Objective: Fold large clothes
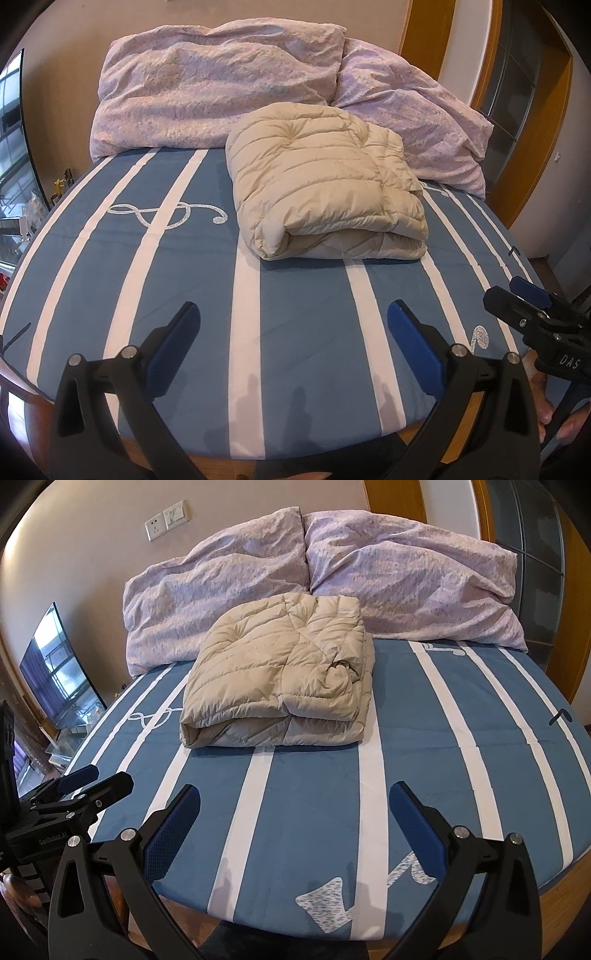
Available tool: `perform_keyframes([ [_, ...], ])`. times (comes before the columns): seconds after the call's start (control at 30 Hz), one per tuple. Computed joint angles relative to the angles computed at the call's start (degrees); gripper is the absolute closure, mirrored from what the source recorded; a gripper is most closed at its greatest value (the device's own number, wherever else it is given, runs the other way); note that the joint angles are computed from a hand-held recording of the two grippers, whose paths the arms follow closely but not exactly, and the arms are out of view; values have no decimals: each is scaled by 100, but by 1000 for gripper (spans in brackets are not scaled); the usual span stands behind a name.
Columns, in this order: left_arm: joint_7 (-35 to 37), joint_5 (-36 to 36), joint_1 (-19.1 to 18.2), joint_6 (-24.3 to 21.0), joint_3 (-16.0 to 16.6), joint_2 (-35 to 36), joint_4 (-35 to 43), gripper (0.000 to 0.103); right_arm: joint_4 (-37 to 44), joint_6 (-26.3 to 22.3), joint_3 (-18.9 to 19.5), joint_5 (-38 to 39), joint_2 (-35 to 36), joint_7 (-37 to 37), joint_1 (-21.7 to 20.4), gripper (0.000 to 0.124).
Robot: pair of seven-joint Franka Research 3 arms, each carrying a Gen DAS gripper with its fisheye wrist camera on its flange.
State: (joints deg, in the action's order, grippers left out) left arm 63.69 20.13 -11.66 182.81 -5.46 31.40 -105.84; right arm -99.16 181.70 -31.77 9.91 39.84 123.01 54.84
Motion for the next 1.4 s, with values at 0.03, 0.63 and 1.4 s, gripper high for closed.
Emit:
perform_keyframes([
  [0.03, 8, 3, 16, 4, -15, 5, 2, 2, -1, 7, -15, 3, 6, 6, 13, 22],
  [0.63, -2, 6, -4, -4, -27, 12, 12, 2, -15, 55, -19, 135, -10, -104, 37, 22],
  [1.4, -11, 2, 16, -63, -87, 32, 47, 2, 45, 39, 147, 139, -6, -127, -87, 22],
])
